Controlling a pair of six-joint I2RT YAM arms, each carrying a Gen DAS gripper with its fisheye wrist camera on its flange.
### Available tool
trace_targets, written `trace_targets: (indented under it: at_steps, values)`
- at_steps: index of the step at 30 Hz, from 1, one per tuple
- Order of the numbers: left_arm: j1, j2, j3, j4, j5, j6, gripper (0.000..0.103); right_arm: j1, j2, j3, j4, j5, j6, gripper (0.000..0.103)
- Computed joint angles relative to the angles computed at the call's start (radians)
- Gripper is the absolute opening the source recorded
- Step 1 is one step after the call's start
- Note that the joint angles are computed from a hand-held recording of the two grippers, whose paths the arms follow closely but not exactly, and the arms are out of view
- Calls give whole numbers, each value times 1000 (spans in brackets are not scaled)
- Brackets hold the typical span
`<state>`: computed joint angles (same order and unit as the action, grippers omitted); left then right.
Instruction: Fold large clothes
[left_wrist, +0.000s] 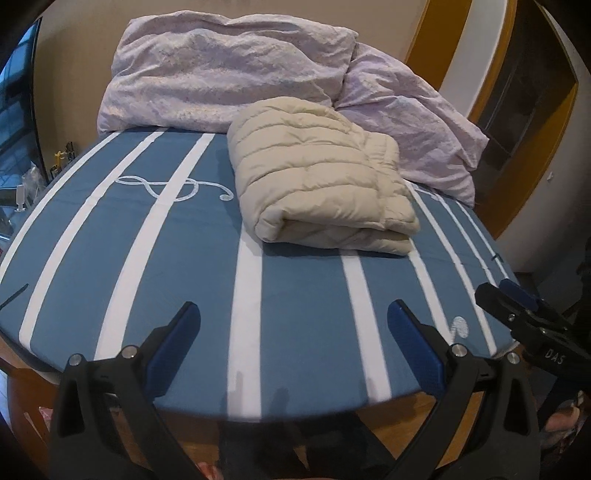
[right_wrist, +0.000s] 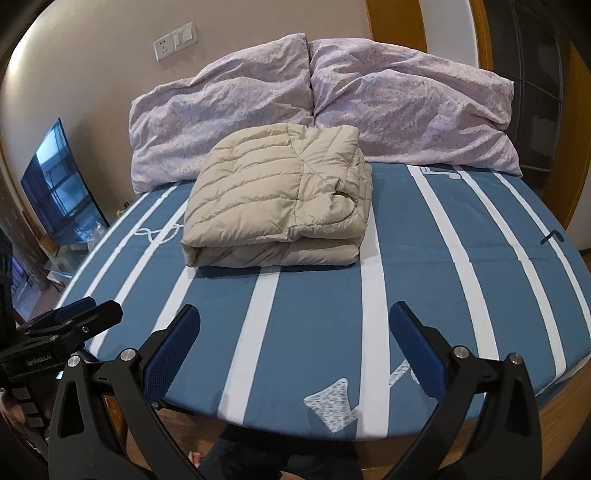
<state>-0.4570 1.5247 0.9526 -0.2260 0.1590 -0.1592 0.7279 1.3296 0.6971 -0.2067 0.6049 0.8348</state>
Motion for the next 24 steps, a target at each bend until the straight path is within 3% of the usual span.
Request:
trace_targets:
  at_steps: [24]
  values:
    - [-27,-103,4,-63,38,-16,101,54,-110,-19,-19,12,27,102]
